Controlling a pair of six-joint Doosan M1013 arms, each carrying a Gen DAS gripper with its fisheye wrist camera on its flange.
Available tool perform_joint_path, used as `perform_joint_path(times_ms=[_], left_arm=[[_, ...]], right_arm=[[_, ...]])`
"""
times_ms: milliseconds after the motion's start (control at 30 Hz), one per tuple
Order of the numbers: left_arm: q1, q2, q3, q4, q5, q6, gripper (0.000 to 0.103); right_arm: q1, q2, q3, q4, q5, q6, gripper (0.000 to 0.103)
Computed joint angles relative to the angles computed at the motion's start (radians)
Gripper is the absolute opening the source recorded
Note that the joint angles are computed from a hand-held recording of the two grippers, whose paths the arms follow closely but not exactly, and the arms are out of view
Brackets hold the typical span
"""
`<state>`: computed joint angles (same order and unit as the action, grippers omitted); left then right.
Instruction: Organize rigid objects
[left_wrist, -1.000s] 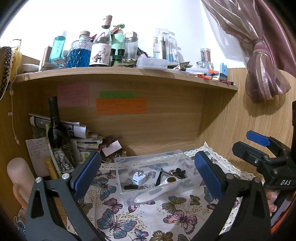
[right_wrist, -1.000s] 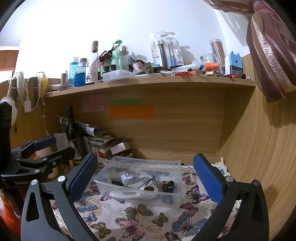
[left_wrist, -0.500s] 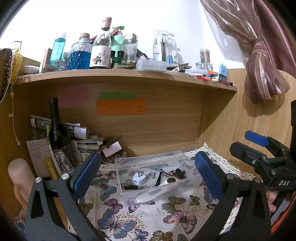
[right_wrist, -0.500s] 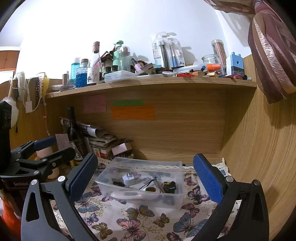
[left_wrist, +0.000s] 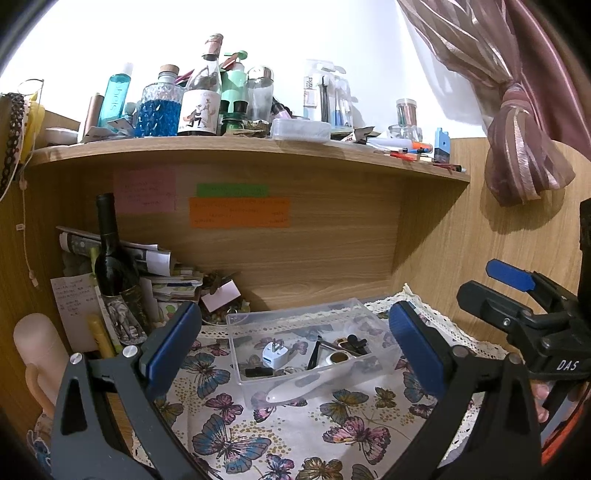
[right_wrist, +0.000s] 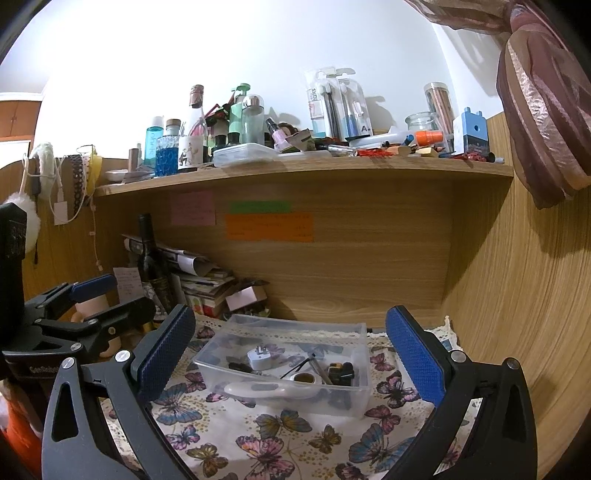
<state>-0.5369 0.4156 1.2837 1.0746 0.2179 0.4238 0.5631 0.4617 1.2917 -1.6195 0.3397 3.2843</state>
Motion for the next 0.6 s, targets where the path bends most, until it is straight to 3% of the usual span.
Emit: perform_joint_path(times_ms=[200, 433, 533, 600], left_arm=[[0.001, 0.004, -0.005, -0.054, -0.001, 0.06, 0.103], [0.003, 0.005, -0.003, -0.044, -0.005, 0.039, 0.103], [0.007, 0.006, -0.005, -0.097, -0.012, 0.088, 0.103], [0.01, 0.007, -0.008, -0.196, -0.02, 0.187, 0.103]], right_arm=[[0.0, 0.003, -0.004, 0.023, -0.002, -0.019, 0.103], [-0.001, 0.008, -0.01, 0.043, -0.006, -0.04, 0.103], [-0.002, 0.01, -0.013, 0.06, -0.009, -0.056, 0.103], [-0.003, 0.011, -0.014, 0.07, -0.014, -0.064, 0.103]])
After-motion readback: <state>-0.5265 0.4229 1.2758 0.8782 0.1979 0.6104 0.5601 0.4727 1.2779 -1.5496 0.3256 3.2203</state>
